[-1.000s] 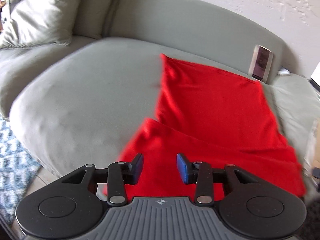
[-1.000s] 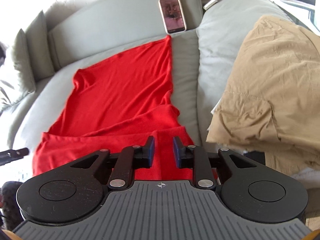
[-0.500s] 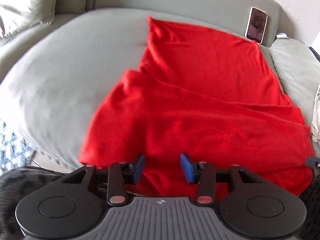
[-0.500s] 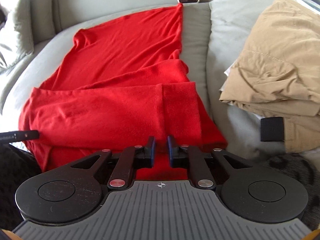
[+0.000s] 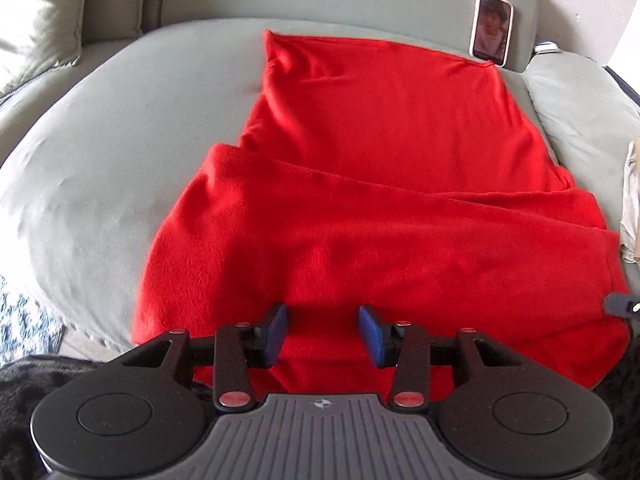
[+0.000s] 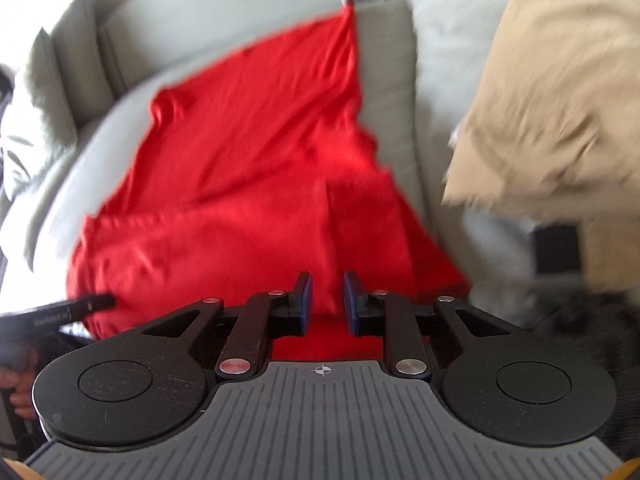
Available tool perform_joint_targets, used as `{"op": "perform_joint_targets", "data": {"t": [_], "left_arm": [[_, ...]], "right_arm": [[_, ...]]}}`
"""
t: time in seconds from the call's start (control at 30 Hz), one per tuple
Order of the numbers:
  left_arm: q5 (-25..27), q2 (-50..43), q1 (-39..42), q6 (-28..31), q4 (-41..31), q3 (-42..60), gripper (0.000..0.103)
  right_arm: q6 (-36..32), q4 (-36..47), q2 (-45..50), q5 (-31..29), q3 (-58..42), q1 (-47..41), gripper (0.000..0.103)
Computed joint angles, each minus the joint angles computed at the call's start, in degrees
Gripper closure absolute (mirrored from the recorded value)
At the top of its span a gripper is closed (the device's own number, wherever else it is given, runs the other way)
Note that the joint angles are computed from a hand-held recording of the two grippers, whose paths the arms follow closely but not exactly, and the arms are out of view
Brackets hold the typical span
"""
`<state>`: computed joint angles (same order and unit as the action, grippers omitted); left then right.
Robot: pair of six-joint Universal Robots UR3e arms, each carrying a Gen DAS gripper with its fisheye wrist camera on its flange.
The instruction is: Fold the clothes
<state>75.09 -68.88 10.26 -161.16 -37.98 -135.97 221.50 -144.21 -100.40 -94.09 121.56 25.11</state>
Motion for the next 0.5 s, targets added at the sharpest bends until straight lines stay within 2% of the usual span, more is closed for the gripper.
{"op": "perform_joint_targets", "data": {"t": [0.13, 0.23, 0.33, 0.5], "left_arm": [[-1.8, 2.2, 2.9, 1.6, -4.0, 2.3, 0.060], [-5.4, 4.7, 6.1, 3.4, -6.4, 4.8, 0.060], [-9.0, 5.2, 8.4, 4.5, -7.4, 8.7, 0.059], [-12.6, 0.0, 7.9, 2.2, -1.7, 15.3, 0.057]], "right_arm": [[-1.1, 1.0, -0.6, 0.2, -1.0, -0.3, 0.078], [-1.9, 1.7, -2.9, 2.0, -2.6, -2.2, 0.077], [-3.0, 3.2, -4.1, 3.0, -6.9, -3.7, 0.071], [-5.9, 5.0, -1.9, 4.0, -16.7, -5.4, 0.069]]}}
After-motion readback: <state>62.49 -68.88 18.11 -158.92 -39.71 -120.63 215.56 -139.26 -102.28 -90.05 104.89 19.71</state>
